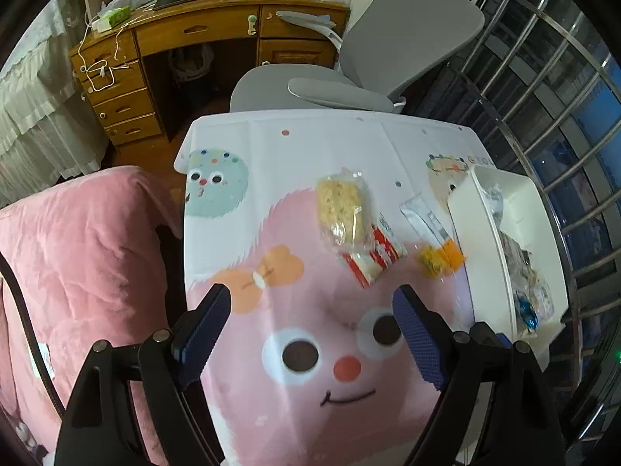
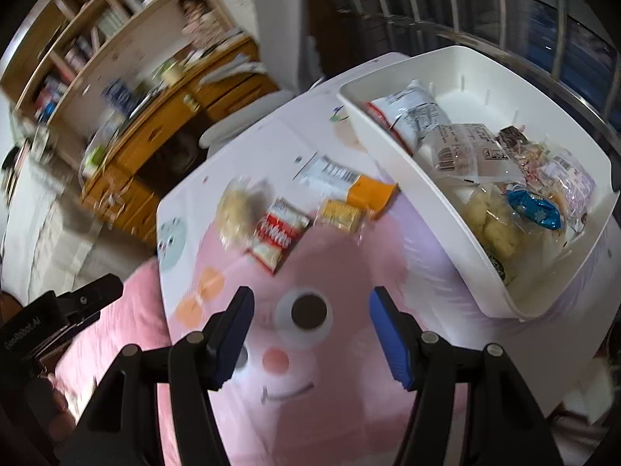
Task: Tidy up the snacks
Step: 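Withdraw both tools from the tray and move over the remaining snacks, then grasp the clear bun packet with the left tool while the right tool reaches the yellow packet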
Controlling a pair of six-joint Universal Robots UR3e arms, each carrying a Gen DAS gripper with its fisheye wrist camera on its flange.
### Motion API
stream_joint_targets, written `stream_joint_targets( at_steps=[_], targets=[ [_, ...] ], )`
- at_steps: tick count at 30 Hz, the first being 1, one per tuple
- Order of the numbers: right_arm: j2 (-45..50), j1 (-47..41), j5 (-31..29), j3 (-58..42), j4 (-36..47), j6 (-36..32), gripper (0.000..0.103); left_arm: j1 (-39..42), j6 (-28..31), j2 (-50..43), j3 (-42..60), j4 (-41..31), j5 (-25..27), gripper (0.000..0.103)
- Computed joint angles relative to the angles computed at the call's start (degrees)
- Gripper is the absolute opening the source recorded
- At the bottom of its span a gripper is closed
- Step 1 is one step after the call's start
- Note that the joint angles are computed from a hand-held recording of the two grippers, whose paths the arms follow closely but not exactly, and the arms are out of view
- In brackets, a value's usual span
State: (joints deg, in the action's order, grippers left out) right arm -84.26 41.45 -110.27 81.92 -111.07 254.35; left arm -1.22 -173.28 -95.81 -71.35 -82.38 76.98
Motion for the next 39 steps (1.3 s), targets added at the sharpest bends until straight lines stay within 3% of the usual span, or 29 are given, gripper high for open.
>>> stream_joint_targets(
  at_steps=[5, 12, 30, 39],
  targets=[
    [4.1, -0.8, -4.6, 1.4, -3.3, 3.7, 0.062, -2.0, -1.9, -8.8, 6.8, 1.5, 1.0, 0.084],
    [10.9, -3.6, -6.3, 2.8, -6.3, 4.1, 0.062, -4.8, -5.1, -20.3, 16.3, 3.7, 1.8, 0.087],
    [17.9, -8.2, -8.5, 9.2, -21.8, -5.0, 0.062, -9.3, -8.3, -36.1, 22.7, 8.7, 1.4, 0.087],
    [20.5, -10.0, -9.3, 6.6, -21.9, -11.8, 0.063, -10.1, -9.9, -40.6, 27.9, 6.6, 2.4, 0.082]
  ],
)
